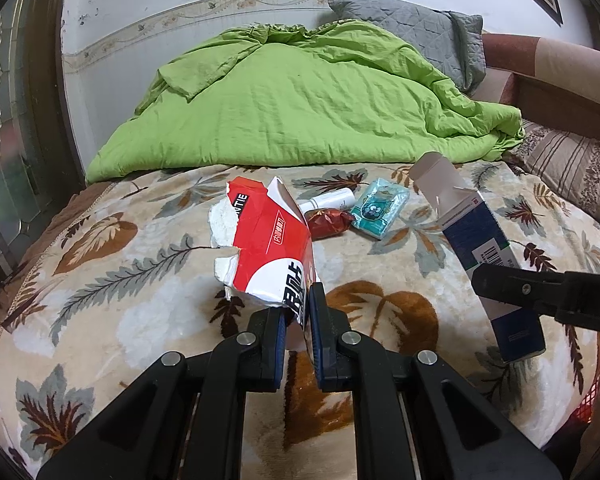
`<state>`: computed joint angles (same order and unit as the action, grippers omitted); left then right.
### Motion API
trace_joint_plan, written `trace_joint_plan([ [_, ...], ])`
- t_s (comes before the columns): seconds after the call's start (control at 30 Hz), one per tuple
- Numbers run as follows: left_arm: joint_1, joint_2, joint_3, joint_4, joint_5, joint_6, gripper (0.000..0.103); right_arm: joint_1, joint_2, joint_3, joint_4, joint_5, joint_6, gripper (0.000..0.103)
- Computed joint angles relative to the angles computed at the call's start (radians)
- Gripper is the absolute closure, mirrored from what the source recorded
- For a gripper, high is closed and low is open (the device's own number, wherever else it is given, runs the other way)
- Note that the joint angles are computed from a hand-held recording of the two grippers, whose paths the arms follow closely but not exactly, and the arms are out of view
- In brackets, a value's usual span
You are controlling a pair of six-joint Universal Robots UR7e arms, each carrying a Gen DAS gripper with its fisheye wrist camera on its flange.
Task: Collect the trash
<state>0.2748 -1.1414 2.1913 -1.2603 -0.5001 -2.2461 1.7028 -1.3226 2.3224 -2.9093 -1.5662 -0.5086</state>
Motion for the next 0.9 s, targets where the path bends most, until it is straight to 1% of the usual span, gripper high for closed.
trace_joint_plan([
  [0.3,0.007,0.003,0.003,-0.025,0.01,0.031,0.092,-0.002,-0.002,0.0,0.001,0.003,0.003,0.057],
  [0.7,0.005,0.008,-0.002,-0.023,0.019,0.033,0.092,-0.009,-0.007,-0.001,0.008,0.01,0.001,0.057],
  [0.9,-0.003,0.015,-0.004,-0.03,0.031,0.049,0.093,-0.026,-0.036,-0.001,0.031,0.031,0.001,0.057],
])
